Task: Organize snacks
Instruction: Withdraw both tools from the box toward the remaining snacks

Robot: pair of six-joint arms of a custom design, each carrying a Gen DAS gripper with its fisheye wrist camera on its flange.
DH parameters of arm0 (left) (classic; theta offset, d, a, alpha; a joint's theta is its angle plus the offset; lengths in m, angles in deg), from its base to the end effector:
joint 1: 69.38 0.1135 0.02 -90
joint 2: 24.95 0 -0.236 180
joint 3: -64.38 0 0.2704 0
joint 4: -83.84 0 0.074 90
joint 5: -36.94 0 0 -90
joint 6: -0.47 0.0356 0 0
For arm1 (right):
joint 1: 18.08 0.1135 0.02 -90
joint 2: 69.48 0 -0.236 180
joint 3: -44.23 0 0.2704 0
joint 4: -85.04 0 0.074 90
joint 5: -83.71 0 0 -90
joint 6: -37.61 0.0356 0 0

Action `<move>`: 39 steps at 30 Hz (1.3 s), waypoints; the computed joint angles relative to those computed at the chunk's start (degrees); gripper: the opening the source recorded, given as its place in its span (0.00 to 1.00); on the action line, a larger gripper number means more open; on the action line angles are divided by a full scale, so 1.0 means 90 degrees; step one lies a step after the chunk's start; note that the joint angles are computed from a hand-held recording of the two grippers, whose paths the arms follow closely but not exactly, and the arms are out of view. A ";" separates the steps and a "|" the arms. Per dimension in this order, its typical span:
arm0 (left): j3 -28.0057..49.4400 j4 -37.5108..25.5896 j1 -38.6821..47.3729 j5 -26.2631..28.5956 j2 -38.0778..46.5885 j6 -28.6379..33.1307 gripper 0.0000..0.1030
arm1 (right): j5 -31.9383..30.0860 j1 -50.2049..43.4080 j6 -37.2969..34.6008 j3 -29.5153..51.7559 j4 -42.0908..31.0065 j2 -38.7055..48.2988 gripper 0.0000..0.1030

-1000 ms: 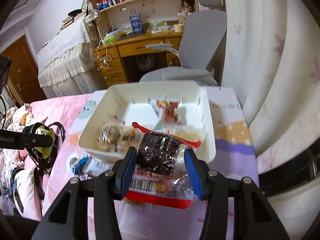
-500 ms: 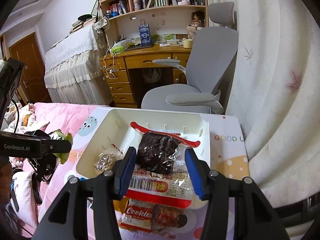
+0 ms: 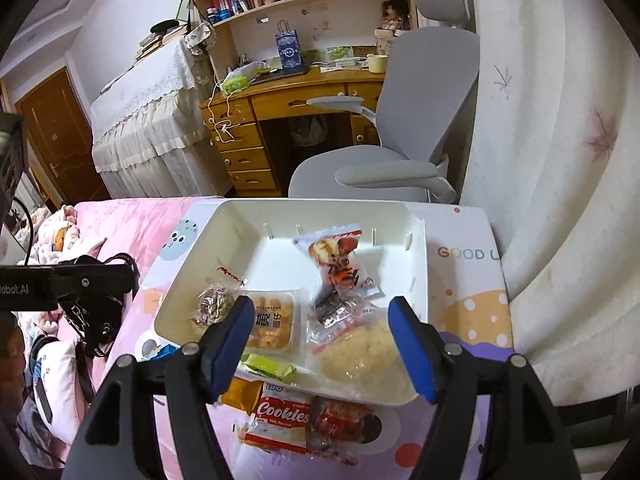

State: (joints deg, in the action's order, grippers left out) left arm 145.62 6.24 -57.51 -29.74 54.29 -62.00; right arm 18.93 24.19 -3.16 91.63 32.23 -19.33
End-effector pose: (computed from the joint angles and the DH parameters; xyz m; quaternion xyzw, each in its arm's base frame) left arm 0.2698 0.0423 0.2514 0.1575 0.9591 -0.1474 0.1832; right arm 0.1574 0.1226 0.1941 0.1211 0.9265 0.0614 0.3510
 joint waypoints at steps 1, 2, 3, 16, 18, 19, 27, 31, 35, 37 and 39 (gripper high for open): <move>-0.0016 -0.0026 0.0081 0.0033 -0.0043 0.0039 0.69 | 0.0004 0.0042 0.0099 -0.0019 -0.0049 -0.0065 0.68; -0.0047 -0.0036 0.0158 0.0049 -0.0091 0.0077 0.69 | 0.0003 0.0065 0.0166 -0.0044 -0.0084 -0.0126 0.68; -0.0078 -0.0039 0.0241 0.0062 -0.0131 0.0121 0.69 | 0.0002 0.0096 0.0247 -0.0063 -0.0120 -0.0182 0.68; -0.0667 0.0132 0.2387 -0.0275 -0.0209 0.1234 0.73 | -0.0371 0.0640 0.1848 -0.0471 -0.0292 -0.0789 0.69; -0.0591 0.0149 0.2669 -0.0353 0.0032 0.1353 0.73 | -0.0424 0.0746 0.2100 -0.0513 -0.0192 -0.0718 0.69; -0.0536 0.0165 0.2845 -0.0394 0.0189 0.1426 0.73 | -0.0417 0.0818 0.2205 -0.0530 -0.0149 -0.0690 0.69; -0.0240 0.0356 0.3635 -0.0574 0.0981 0.2071 0.73 | -0.0791 0.1172 0.2855 -0.0574 0.0679 -0.0033 0.69; -0.0127 0.0401 0.3760 -0.0615 0.1241 0.2408 0.73 | -0.0934 0.1311 0.3399 -0.0639 0.1274 0.0386 0.69; -0.0101 0.0515 0.3750 -0.0598 0.1370 0.2746 0.73 | -0.1065 0.1414 0.3802 -0.0549 0.1658 0.0876 0.69; -0.0122 0.0664 0.3677 -0.0590 0.1426 0.2941 0.73 | -0.1101 0.1462 0.4025 -0.0501 0.1793 0.1100 0.69; -0.0116 0.0770 0.3606 -0.0571 0.1499 0.3088 0.73 | -0.1130 0.1478 0.4237 -0.0470 0.1894 0.1266 0.69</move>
State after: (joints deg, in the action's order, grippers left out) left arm 144.58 13.18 -25.06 -34.88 67.78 -34.20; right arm 8.76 37.49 34.97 87.40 49.27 -7.93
